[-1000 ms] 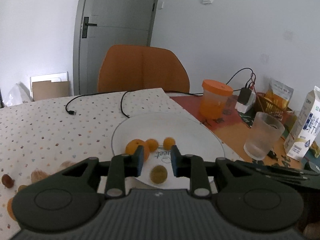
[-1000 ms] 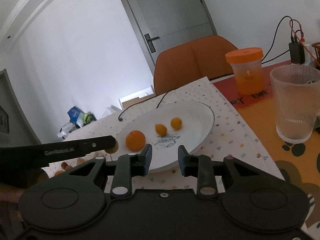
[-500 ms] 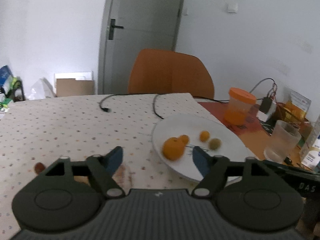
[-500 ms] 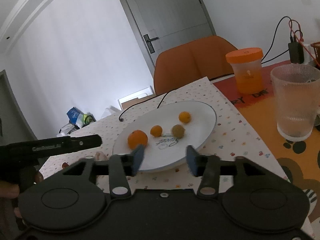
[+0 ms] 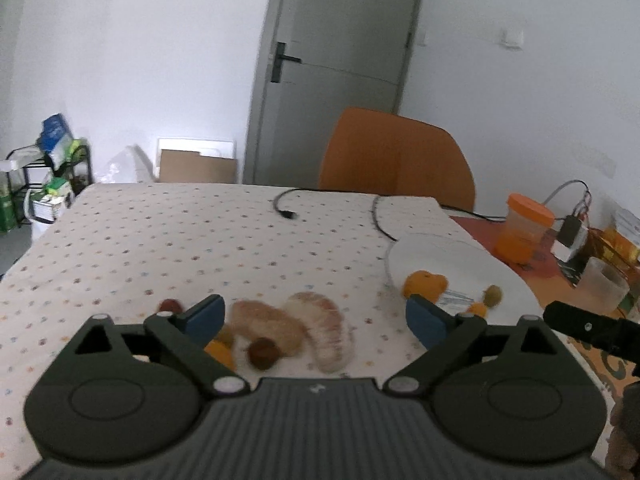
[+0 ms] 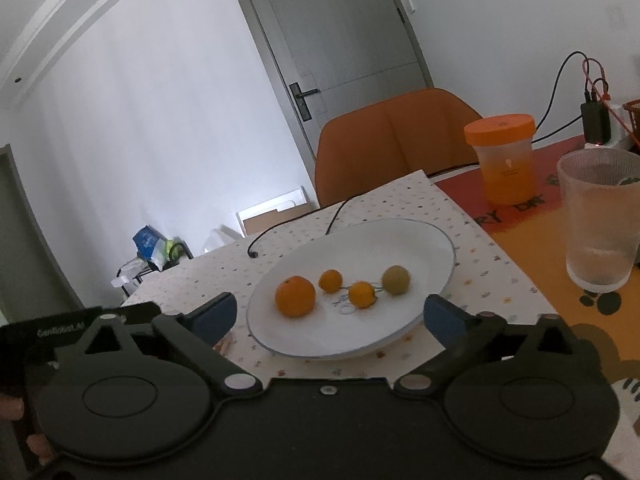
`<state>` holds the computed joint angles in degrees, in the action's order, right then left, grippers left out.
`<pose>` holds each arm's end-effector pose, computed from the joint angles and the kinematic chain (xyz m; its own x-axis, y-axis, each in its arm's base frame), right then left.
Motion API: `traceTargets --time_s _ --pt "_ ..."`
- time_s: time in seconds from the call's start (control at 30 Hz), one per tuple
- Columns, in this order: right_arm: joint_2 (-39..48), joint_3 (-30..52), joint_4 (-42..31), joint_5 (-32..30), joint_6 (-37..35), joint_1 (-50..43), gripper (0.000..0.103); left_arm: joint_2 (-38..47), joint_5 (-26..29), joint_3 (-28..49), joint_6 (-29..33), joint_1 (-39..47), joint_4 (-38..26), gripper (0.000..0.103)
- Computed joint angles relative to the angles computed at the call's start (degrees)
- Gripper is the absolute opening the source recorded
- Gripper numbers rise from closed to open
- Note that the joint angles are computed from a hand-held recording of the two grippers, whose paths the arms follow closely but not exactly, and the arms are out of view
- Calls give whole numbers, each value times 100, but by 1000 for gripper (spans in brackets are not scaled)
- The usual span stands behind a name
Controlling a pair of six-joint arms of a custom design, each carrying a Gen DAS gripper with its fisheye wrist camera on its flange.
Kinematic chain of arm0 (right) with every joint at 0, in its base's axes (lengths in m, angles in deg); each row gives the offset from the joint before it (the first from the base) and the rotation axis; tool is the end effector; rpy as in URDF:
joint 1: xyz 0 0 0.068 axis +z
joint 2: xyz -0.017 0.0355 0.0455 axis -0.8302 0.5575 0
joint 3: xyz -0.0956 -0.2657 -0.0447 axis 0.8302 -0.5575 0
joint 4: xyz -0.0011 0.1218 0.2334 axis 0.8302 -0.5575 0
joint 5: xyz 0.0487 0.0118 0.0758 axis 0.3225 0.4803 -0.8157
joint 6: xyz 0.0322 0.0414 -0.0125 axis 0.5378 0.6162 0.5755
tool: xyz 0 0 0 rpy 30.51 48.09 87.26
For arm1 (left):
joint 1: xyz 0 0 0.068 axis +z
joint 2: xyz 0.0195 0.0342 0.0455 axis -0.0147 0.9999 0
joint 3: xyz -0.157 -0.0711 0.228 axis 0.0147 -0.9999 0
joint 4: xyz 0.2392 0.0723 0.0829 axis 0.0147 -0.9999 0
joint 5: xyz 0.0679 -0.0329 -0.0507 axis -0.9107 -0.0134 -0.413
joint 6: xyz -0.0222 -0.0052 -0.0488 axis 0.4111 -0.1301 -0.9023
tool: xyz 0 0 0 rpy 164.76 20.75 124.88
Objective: Organize fruits
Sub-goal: 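Move both open tools back toward the remaining oranges and pomelo segments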
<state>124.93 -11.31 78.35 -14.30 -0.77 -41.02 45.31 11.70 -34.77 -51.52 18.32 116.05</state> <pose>0.3171 0.0911 0.0837 -0.4786 0.2138 -0.8516 -0.2416 0.9004 0.3618 0.2755 0.0831 0.1107 -0.4671 -0.1633 -0.8690 -0.0355 0.9855 -0.1661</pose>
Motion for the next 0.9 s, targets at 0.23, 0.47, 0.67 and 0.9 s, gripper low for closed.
traceTargets --time_s 0.23,0.47,0.67,0.9 --pt "-36 81 -184 191 -21 322 103 -42 204 -133 103 530 -3 98" --pt "-53 162 -271 266 -151 624 103 4 460 -198 249 1003 -30 98" --pt "-110 256 -473 346 -138 842 103 9 665 -234 373 1356 -88 98" --pt "-177 373 -720 354 -88 1022 103 75 902 -258 526 1724 -41 98"
